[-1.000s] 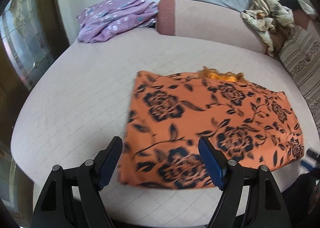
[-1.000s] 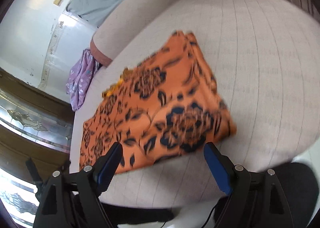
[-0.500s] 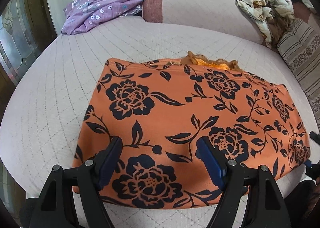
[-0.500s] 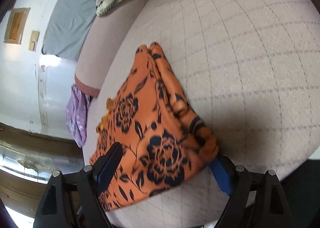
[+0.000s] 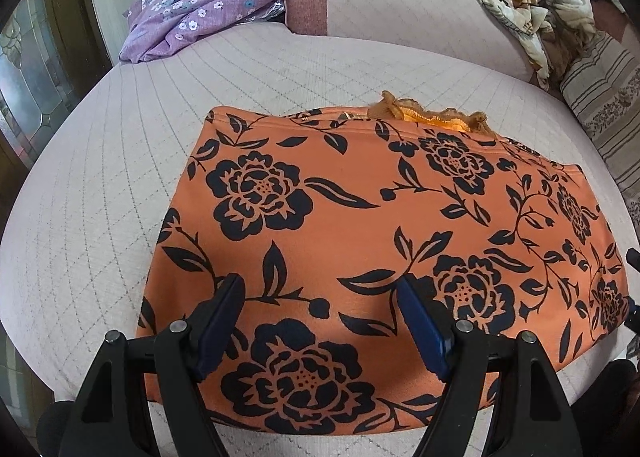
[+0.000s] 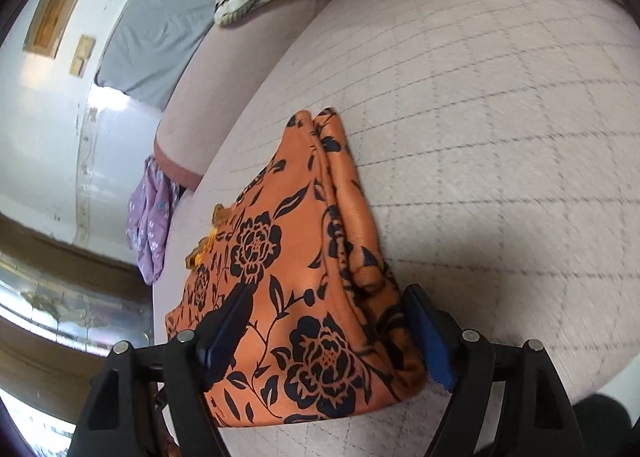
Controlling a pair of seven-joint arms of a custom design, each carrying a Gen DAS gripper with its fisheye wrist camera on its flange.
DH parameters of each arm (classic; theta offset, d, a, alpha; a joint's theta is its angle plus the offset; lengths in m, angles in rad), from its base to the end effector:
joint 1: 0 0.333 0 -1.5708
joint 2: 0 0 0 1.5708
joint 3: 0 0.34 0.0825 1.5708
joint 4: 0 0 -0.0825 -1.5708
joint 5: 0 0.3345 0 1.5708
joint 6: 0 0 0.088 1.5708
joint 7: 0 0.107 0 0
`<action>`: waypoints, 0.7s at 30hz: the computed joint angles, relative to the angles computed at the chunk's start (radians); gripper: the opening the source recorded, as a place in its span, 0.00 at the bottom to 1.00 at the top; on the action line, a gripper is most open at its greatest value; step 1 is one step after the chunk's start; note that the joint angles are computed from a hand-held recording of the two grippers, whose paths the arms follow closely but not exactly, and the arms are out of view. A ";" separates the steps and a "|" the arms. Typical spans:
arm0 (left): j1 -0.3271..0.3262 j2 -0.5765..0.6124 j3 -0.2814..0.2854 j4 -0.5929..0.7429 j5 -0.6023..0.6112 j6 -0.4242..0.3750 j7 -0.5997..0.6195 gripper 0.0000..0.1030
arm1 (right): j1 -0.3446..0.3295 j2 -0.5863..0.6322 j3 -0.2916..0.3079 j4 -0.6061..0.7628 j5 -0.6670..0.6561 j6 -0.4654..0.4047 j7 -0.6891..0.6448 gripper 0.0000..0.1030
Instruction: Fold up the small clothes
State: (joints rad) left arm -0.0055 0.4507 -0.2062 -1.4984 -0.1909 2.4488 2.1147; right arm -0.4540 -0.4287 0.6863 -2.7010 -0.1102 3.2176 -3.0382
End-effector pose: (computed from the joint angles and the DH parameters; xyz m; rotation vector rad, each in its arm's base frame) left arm 0.6811 -0.1161 0.5096 -1.3047 2.4627 -0.6963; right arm 0.3797 0.1260 0.4888 -0.3595 2.2372 -0.1999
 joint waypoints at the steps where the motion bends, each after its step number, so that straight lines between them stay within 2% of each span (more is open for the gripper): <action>1: -0.001 0.001 0.001 0.000 0.002 0.000 -0.001 0.76 | 0.004 0.010 -0.007 0.006 -0.010 0.003 -0.016 0.78; 4: -0.005 0.008 0.005 0.006 0.012 -0.003 -0.009 0.76 | 0.057 0.051 -0.067 0.034 -0.048 -0.016 -0.099 0.76; 6: -0.007 0.014 0.008 0.014 0.018 -0.013 -0.017 0.76 | 0.103 0.071 -0.116 0.044 -0.060 -0.048 -0.136 0.64; 7: -0.007 0.014 0.008 0.014 0.019 -0.015 -0.019 0.76 | 0.118 0.071 -0.133 0.042 -0.062 -0.062 -0.135 0.64; 10: -0.004 0.008 0.002 0.008 0.016 -0.011 -0.012 0.76 | 0.122 0.066 -0.151 0.024 -0.069 -0.027 -0.119 0.66; 14: -0.006 0.009 -0.003 0.013 0.012 -0.012 -0.004 0.76 | 0.171 0.106 -0.212 0.039 -0.070 -0.025 -0.171 0.66; 15: -0.011 0.013 0.000 0.017 0.018 -0.017 -0.006 0.76 | 0.185 0.118 -0.227 0.051 -0.079 -0.036 -0.200 0.61; 16: -0.017 0.019 0.004 0.023 0.027 -0.021 -0.011 0.76 | 0.203 0.124 -0.243 0.062 -0.084 -0.053 -0.220 0.51; 17: -0.018 0.021 0.005 0.022 0.031 -0.021 -0.012 0.76 | 0.255 0.135 -0.290 0.079 -0.080 -0.096 -0.252 0.23; 18: -0.017 0.024 0.005 0.020 0.032 -0.018 -0.011 0.76 | 0.300 0.144 -0.327 0.092 -0.058 -0.128 -0.283 0.23; 19: -0.015 0.025 0.002 0.018 0.029 -0.015 -0.009 0.77 | 0.310 0.143 -0.339 0.099 -0.081 -0.142 -0.264 0.23; 21: -0.012 0.027 -0.001 0.019 0.024 -0.014 -0.004 0.78 | 0.283 0.124 -0.313 0.124 -0.136 -0.176 -0.219 0.23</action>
State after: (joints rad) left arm -0.0177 0.4780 -0.2071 -1.4795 -0.1666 2.4351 2.1104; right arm -0.1712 -0.3042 0.3728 -2.5773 -0.2465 3.0415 -3.2572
